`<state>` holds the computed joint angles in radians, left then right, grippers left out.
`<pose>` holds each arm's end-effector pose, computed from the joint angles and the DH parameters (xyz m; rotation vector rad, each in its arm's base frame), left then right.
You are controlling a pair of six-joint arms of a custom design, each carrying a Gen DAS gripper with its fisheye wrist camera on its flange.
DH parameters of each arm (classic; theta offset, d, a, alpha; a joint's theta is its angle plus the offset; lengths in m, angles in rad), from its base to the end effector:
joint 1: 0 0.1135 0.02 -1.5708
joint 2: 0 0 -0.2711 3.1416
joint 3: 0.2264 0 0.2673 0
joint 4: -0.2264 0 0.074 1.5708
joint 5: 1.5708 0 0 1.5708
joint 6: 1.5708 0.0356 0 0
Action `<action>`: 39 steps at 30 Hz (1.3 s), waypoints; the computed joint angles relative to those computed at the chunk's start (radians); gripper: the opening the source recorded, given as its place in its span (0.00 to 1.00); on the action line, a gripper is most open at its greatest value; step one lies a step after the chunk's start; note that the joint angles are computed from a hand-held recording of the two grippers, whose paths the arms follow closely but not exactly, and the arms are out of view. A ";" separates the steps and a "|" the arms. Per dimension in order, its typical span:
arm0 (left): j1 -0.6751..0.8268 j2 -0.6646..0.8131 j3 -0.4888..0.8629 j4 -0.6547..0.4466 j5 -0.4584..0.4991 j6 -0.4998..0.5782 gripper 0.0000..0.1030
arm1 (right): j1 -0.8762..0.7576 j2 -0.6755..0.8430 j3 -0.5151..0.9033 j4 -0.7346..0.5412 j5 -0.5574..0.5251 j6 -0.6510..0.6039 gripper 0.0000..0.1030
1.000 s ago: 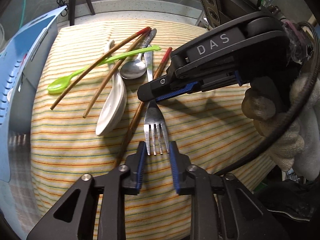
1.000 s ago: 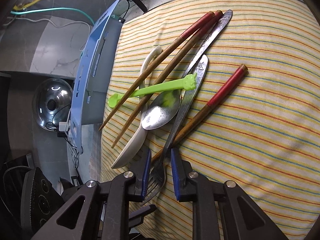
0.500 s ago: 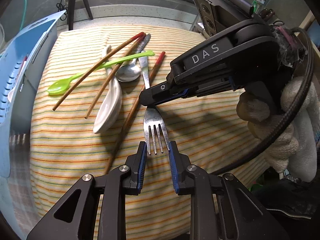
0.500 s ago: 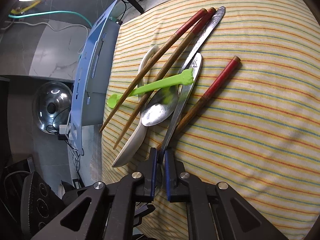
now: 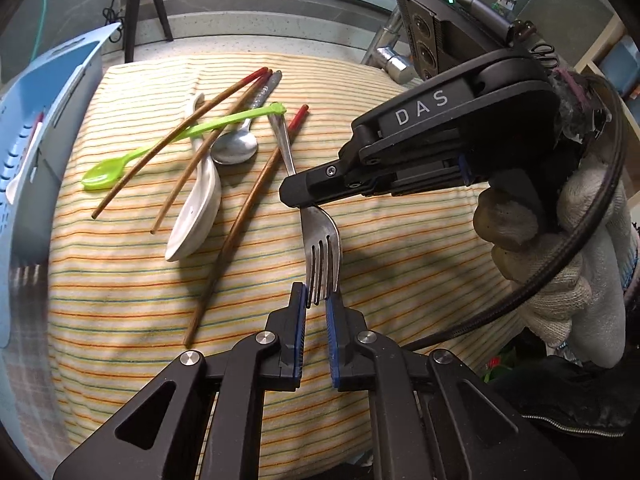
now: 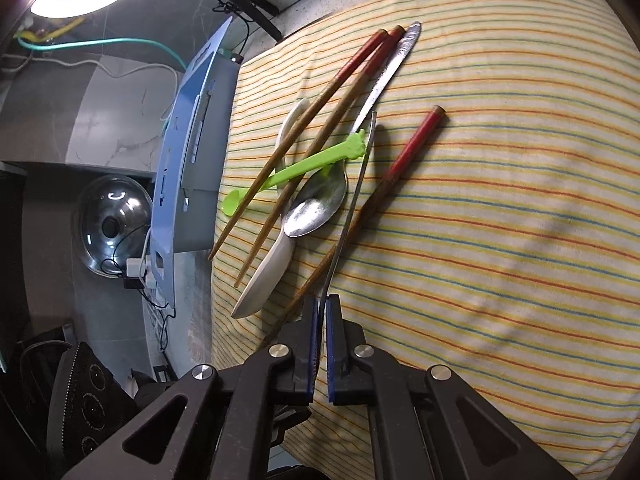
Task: Organize utensils
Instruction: 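Lift the metal fork with the left gripper and carry it over the basket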
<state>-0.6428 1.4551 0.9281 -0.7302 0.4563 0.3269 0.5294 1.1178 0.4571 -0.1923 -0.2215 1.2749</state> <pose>0.2121 -0.1784 0.2029 1.4057 2.4462 -0.7166 0.1819 0.1155 0.1629 0.8770 2.5516 0.9794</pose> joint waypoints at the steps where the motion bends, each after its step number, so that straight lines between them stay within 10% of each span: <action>1: 0.003 -0.004 0.002 -0.002 0.003 0.003 0.08 | 0.004 -0.011 0.000 -0.007 0.006 0.002 0.04; 19: 0.035 -0.074 0.085 -0.081 0.062 0.080 0.08 | 0.058 -0.143 0.132 -0.198 0.140 0.022 0.03; 39: 0.320 0.094 0.330 -0.173 0.112 0.281 0.08 | -0.006 0.331 0.534 -0.068 0.085 -0.121 0.03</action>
